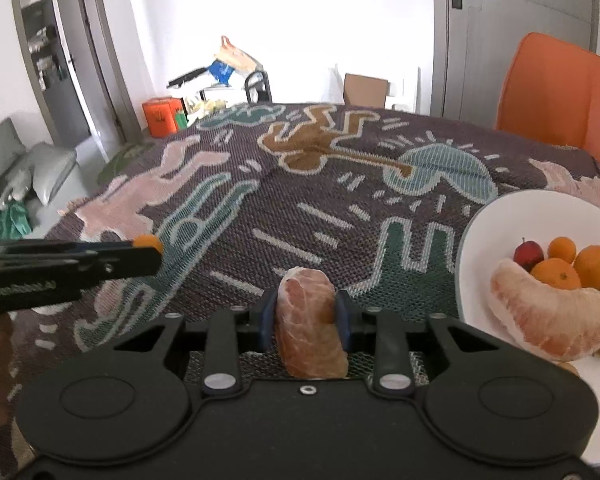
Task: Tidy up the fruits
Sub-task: 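Grasp the peeled pomelo segment with the right tool while the left tool holds the orange, then carry both fruits over the plate and open both tools to release them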
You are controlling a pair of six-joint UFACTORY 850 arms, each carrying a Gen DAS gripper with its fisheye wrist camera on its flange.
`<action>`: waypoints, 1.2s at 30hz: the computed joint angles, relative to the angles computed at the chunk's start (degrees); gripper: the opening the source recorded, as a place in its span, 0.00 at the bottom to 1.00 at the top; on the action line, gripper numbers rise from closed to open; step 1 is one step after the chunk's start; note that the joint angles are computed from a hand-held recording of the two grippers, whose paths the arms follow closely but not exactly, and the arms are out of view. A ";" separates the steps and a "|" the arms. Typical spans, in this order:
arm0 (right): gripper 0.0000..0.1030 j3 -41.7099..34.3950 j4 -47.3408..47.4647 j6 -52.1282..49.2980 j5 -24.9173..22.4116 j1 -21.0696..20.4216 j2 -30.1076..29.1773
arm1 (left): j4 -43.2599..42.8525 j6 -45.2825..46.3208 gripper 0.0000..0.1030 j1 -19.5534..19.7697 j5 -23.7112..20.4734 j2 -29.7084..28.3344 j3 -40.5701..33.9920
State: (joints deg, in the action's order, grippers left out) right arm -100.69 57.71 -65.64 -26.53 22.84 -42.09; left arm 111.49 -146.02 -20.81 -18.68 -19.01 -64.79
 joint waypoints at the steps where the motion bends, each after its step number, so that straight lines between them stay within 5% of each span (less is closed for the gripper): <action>1: 0.28 0.50 1.28 -1.01 0.12 -0.12 0.40 | 0.19 0.02 0.21 -0.07 0.04 -0.11 -0.23; 11: 0.18 4.93 15.88 -11.45 0.67 -2.07 4.65 | 4.77 -1.00 0.21 -1.05 1.23 -1.96 -4.52; 36: 0.16 9.72 34.84 -24.89 4.76 -8.59 8.34 | 8.10 3.94 0.21 -3.79 7.09 -12.23 -20.92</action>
State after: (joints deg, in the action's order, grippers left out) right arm -90.97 92.55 -90.53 -21.77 14.25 -33.75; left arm 119.58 -142.08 -24.59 -11.59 -31.24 -85.71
